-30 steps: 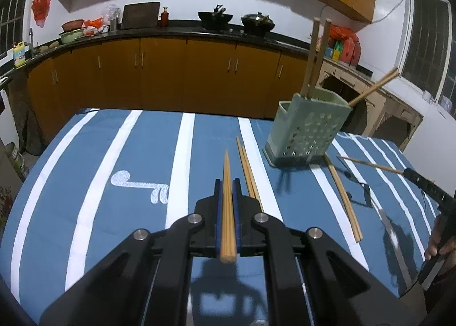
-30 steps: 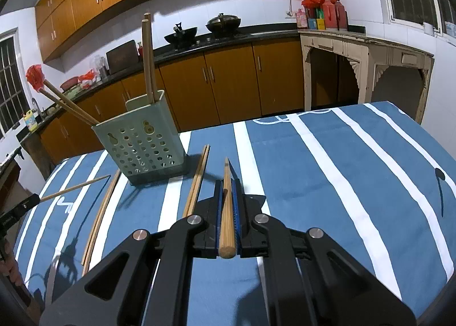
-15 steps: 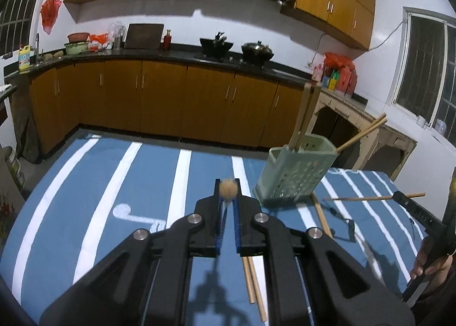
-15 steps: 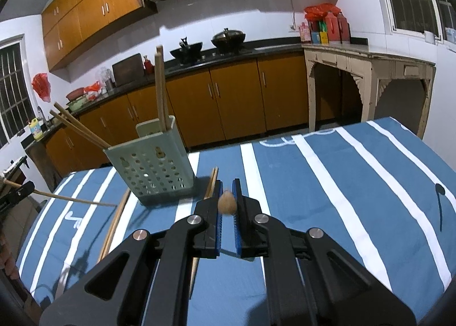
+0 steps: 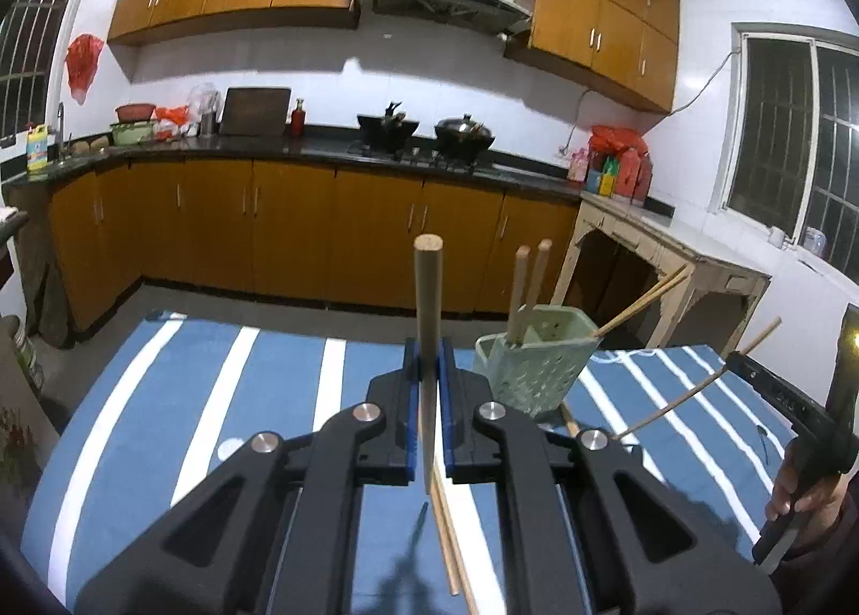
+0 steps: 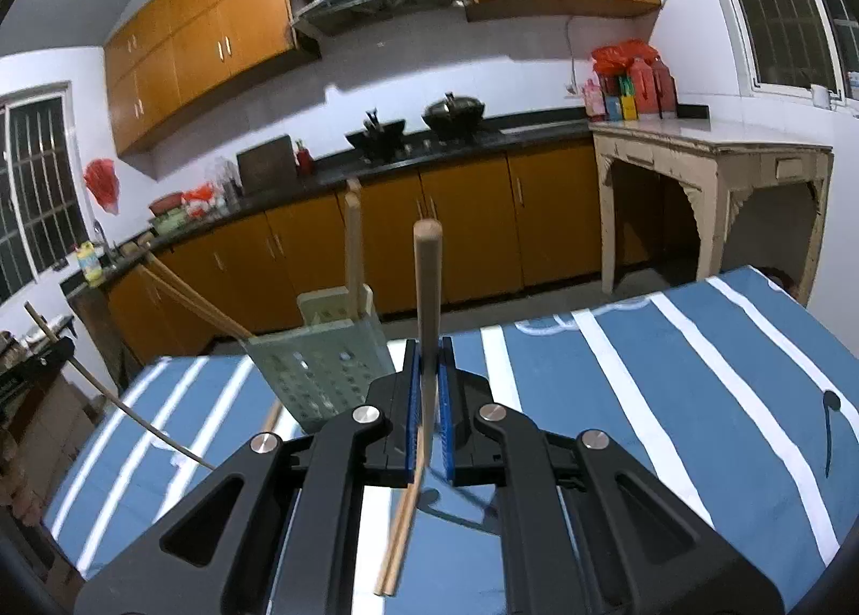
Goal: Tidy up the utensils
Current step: 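Lift both held chopsticks upright and carry them over the green holder, then open both tools to drop the chopsticks into the holder, then lower toward the table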
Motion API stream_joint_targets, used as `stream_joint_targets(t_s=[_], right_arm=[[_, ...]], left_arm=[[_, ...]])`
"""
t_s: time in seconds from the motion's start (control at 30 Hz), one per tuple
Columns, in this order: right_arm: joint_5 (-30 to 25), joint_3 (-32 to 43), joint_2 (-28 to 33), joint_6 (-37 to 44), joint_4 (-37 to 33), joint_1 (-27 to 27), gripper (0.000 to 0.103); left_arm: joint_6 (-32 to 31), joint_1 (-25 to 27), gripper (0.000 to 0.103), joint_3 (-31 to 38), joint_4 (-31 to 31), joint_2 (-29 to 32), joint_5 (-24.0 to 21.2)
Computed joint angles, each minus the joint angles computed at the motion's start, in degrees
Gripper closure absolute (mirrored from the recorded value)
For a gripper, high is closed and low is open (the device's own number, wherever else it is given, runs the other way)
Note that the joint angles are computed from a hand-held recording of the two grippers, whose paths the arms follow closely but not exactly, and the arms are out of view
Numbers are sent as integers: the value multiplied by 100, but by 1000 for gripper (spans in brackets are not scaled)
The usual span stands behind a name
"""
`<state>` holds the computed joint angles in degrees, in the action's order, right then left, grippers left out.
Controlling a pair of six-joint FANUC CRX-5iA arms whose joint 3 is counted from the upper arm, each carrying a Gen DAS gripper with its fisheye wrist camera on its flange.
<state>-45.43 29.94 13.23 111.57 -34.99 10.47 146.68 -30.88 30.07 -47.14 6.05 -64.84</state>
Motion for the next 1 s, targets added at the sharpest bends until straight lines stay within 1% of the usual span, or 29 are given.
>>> stream_joint_targets(t_s=[0.23, 0.33, 0.43, 0.57, 0.67, 0.73, 0.87, 1.0], right_arm=[[-159, 308, -75, 504, -855, -239, 96], [-146, 407, -97, 730, -1203, -317, 96], [-86, 519, -69, 890, -1419, -343, 96], [90, 607, -10, 1031, -1573, -311, 96], [253, 607, 10, 1169, -1722, -303, 96], [335, 692, 92, 1223, -1821, -294, 96], [361, 911, 284, 1174, -1842, -223, 96], [338, 1090, 487, 1017, -1469, -32, 96]], left_arm=[[-240, -260, 95, 452, -244, 128, 227], [-229, -386, 95, 688, -439, 243, 365], [-122, -537, 95, 1019, -817, 446, 364], [171, -606, 95, 1404, -1217, 707, 394], [368, -607, 95, 1634, -1400, 867, 417], [391, -595, 95, 1796, -1489, 996, 424], [189, -474, 95, 2133, -1415, 1284, 426], [-30, -286, 95, 2324, -1084, 1492, 376]])
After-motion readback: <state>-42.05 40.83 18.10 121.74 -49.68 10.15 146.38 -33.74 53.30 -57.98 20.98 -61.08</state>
